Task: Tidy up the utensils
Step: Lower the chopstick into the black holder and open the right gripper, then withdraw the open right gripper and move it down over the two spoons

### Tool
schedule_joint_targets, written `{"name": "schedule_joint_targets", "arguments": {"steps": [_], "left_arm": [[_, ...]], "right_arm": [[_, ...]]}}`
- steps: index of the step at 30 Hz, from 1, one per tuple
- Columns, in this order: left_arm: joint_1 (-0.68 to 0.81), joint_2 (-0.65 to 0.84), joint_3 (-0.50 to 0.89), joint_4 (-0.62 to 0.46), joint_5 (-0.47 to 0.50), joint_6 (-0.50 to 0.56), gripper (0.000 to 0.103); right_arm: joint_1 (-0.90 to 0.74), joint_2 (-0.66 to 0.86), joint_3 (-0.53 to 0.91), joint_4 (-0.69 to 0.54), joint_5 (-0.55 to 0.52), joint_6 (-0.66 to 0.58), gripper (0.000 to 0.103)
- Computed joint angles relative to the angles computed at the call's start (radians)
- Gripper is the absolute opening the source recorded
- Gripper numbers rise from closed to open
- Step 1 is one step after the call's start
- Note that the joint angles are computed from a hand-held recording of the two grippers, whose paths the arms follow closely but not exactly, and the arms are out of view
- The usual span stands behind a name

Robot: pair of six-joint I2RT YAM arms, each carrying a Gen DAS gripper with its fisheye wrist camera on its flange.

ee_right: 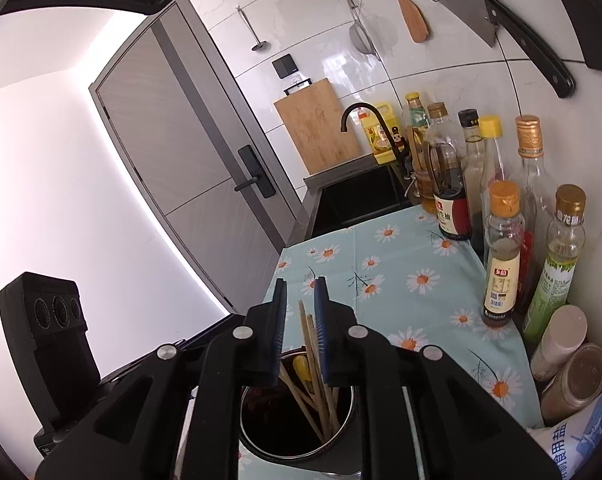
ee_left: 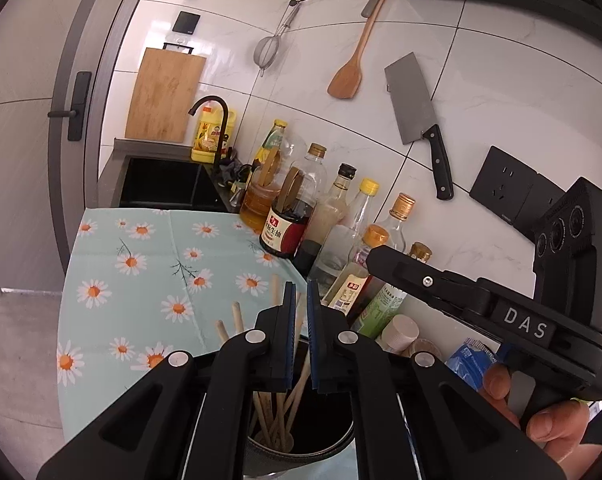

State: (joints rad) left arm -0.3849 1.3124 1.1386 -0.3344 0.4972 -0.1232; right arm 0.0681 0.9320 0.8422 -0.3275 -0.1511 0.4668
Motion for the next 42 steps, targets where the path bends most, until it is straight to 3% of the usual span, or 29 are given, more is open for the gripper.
{"name": "schedule_joint_targets", "arguments": {"steps": [11,12,13,14,21,29,35,42], "left_arm": [[0.027,-0.067,-0.005,-0.076,0.043,0.022,0.006],[0.030,-0.076,-0.006,-0.081,0.044,0.020,0.012],[0.035,-0.087,-0.009,-0.087,0.044,0.016,0.025],[0.045,-0.097,-0.011,-0.093,0.057,0.010,0.029],[0.092,-0.169,-0.030,-0.151,0.106,0.034,0.030],[0.147,-0.262,-0.053,-0.303,0.192,0.129,0.030],[0.173,-0.326,-0.102,-0.398,0.191,0.204,0.030],[0.215,-0.386,-0.190,-0.459,0.178,0.244,0.033]], "right_arm": [[0.059,-0.055,0.022,-0.082,0.060,0.003,0.020],[0.069,-0.062,0.024,-0.092,0.069,0.001,0.020],[0.085,-0.075,0.026,-0.107,0.090,-0.002,0.020],[0.096,-0.084,0.028,-0.117,0.103,-0.005,0.022],[0.148,-0.160,0.031,-0.203,0.162,-0.006,0.027],[0.193,-0.276,0.015,-0.339,0.186,0.015,0.034],[0.202,-0.357,-0.046,-0.443,0.166,0.022,0.036],[0.082,-0.450,-0.170,-0.520,0.019,0.001,0.043]]}}
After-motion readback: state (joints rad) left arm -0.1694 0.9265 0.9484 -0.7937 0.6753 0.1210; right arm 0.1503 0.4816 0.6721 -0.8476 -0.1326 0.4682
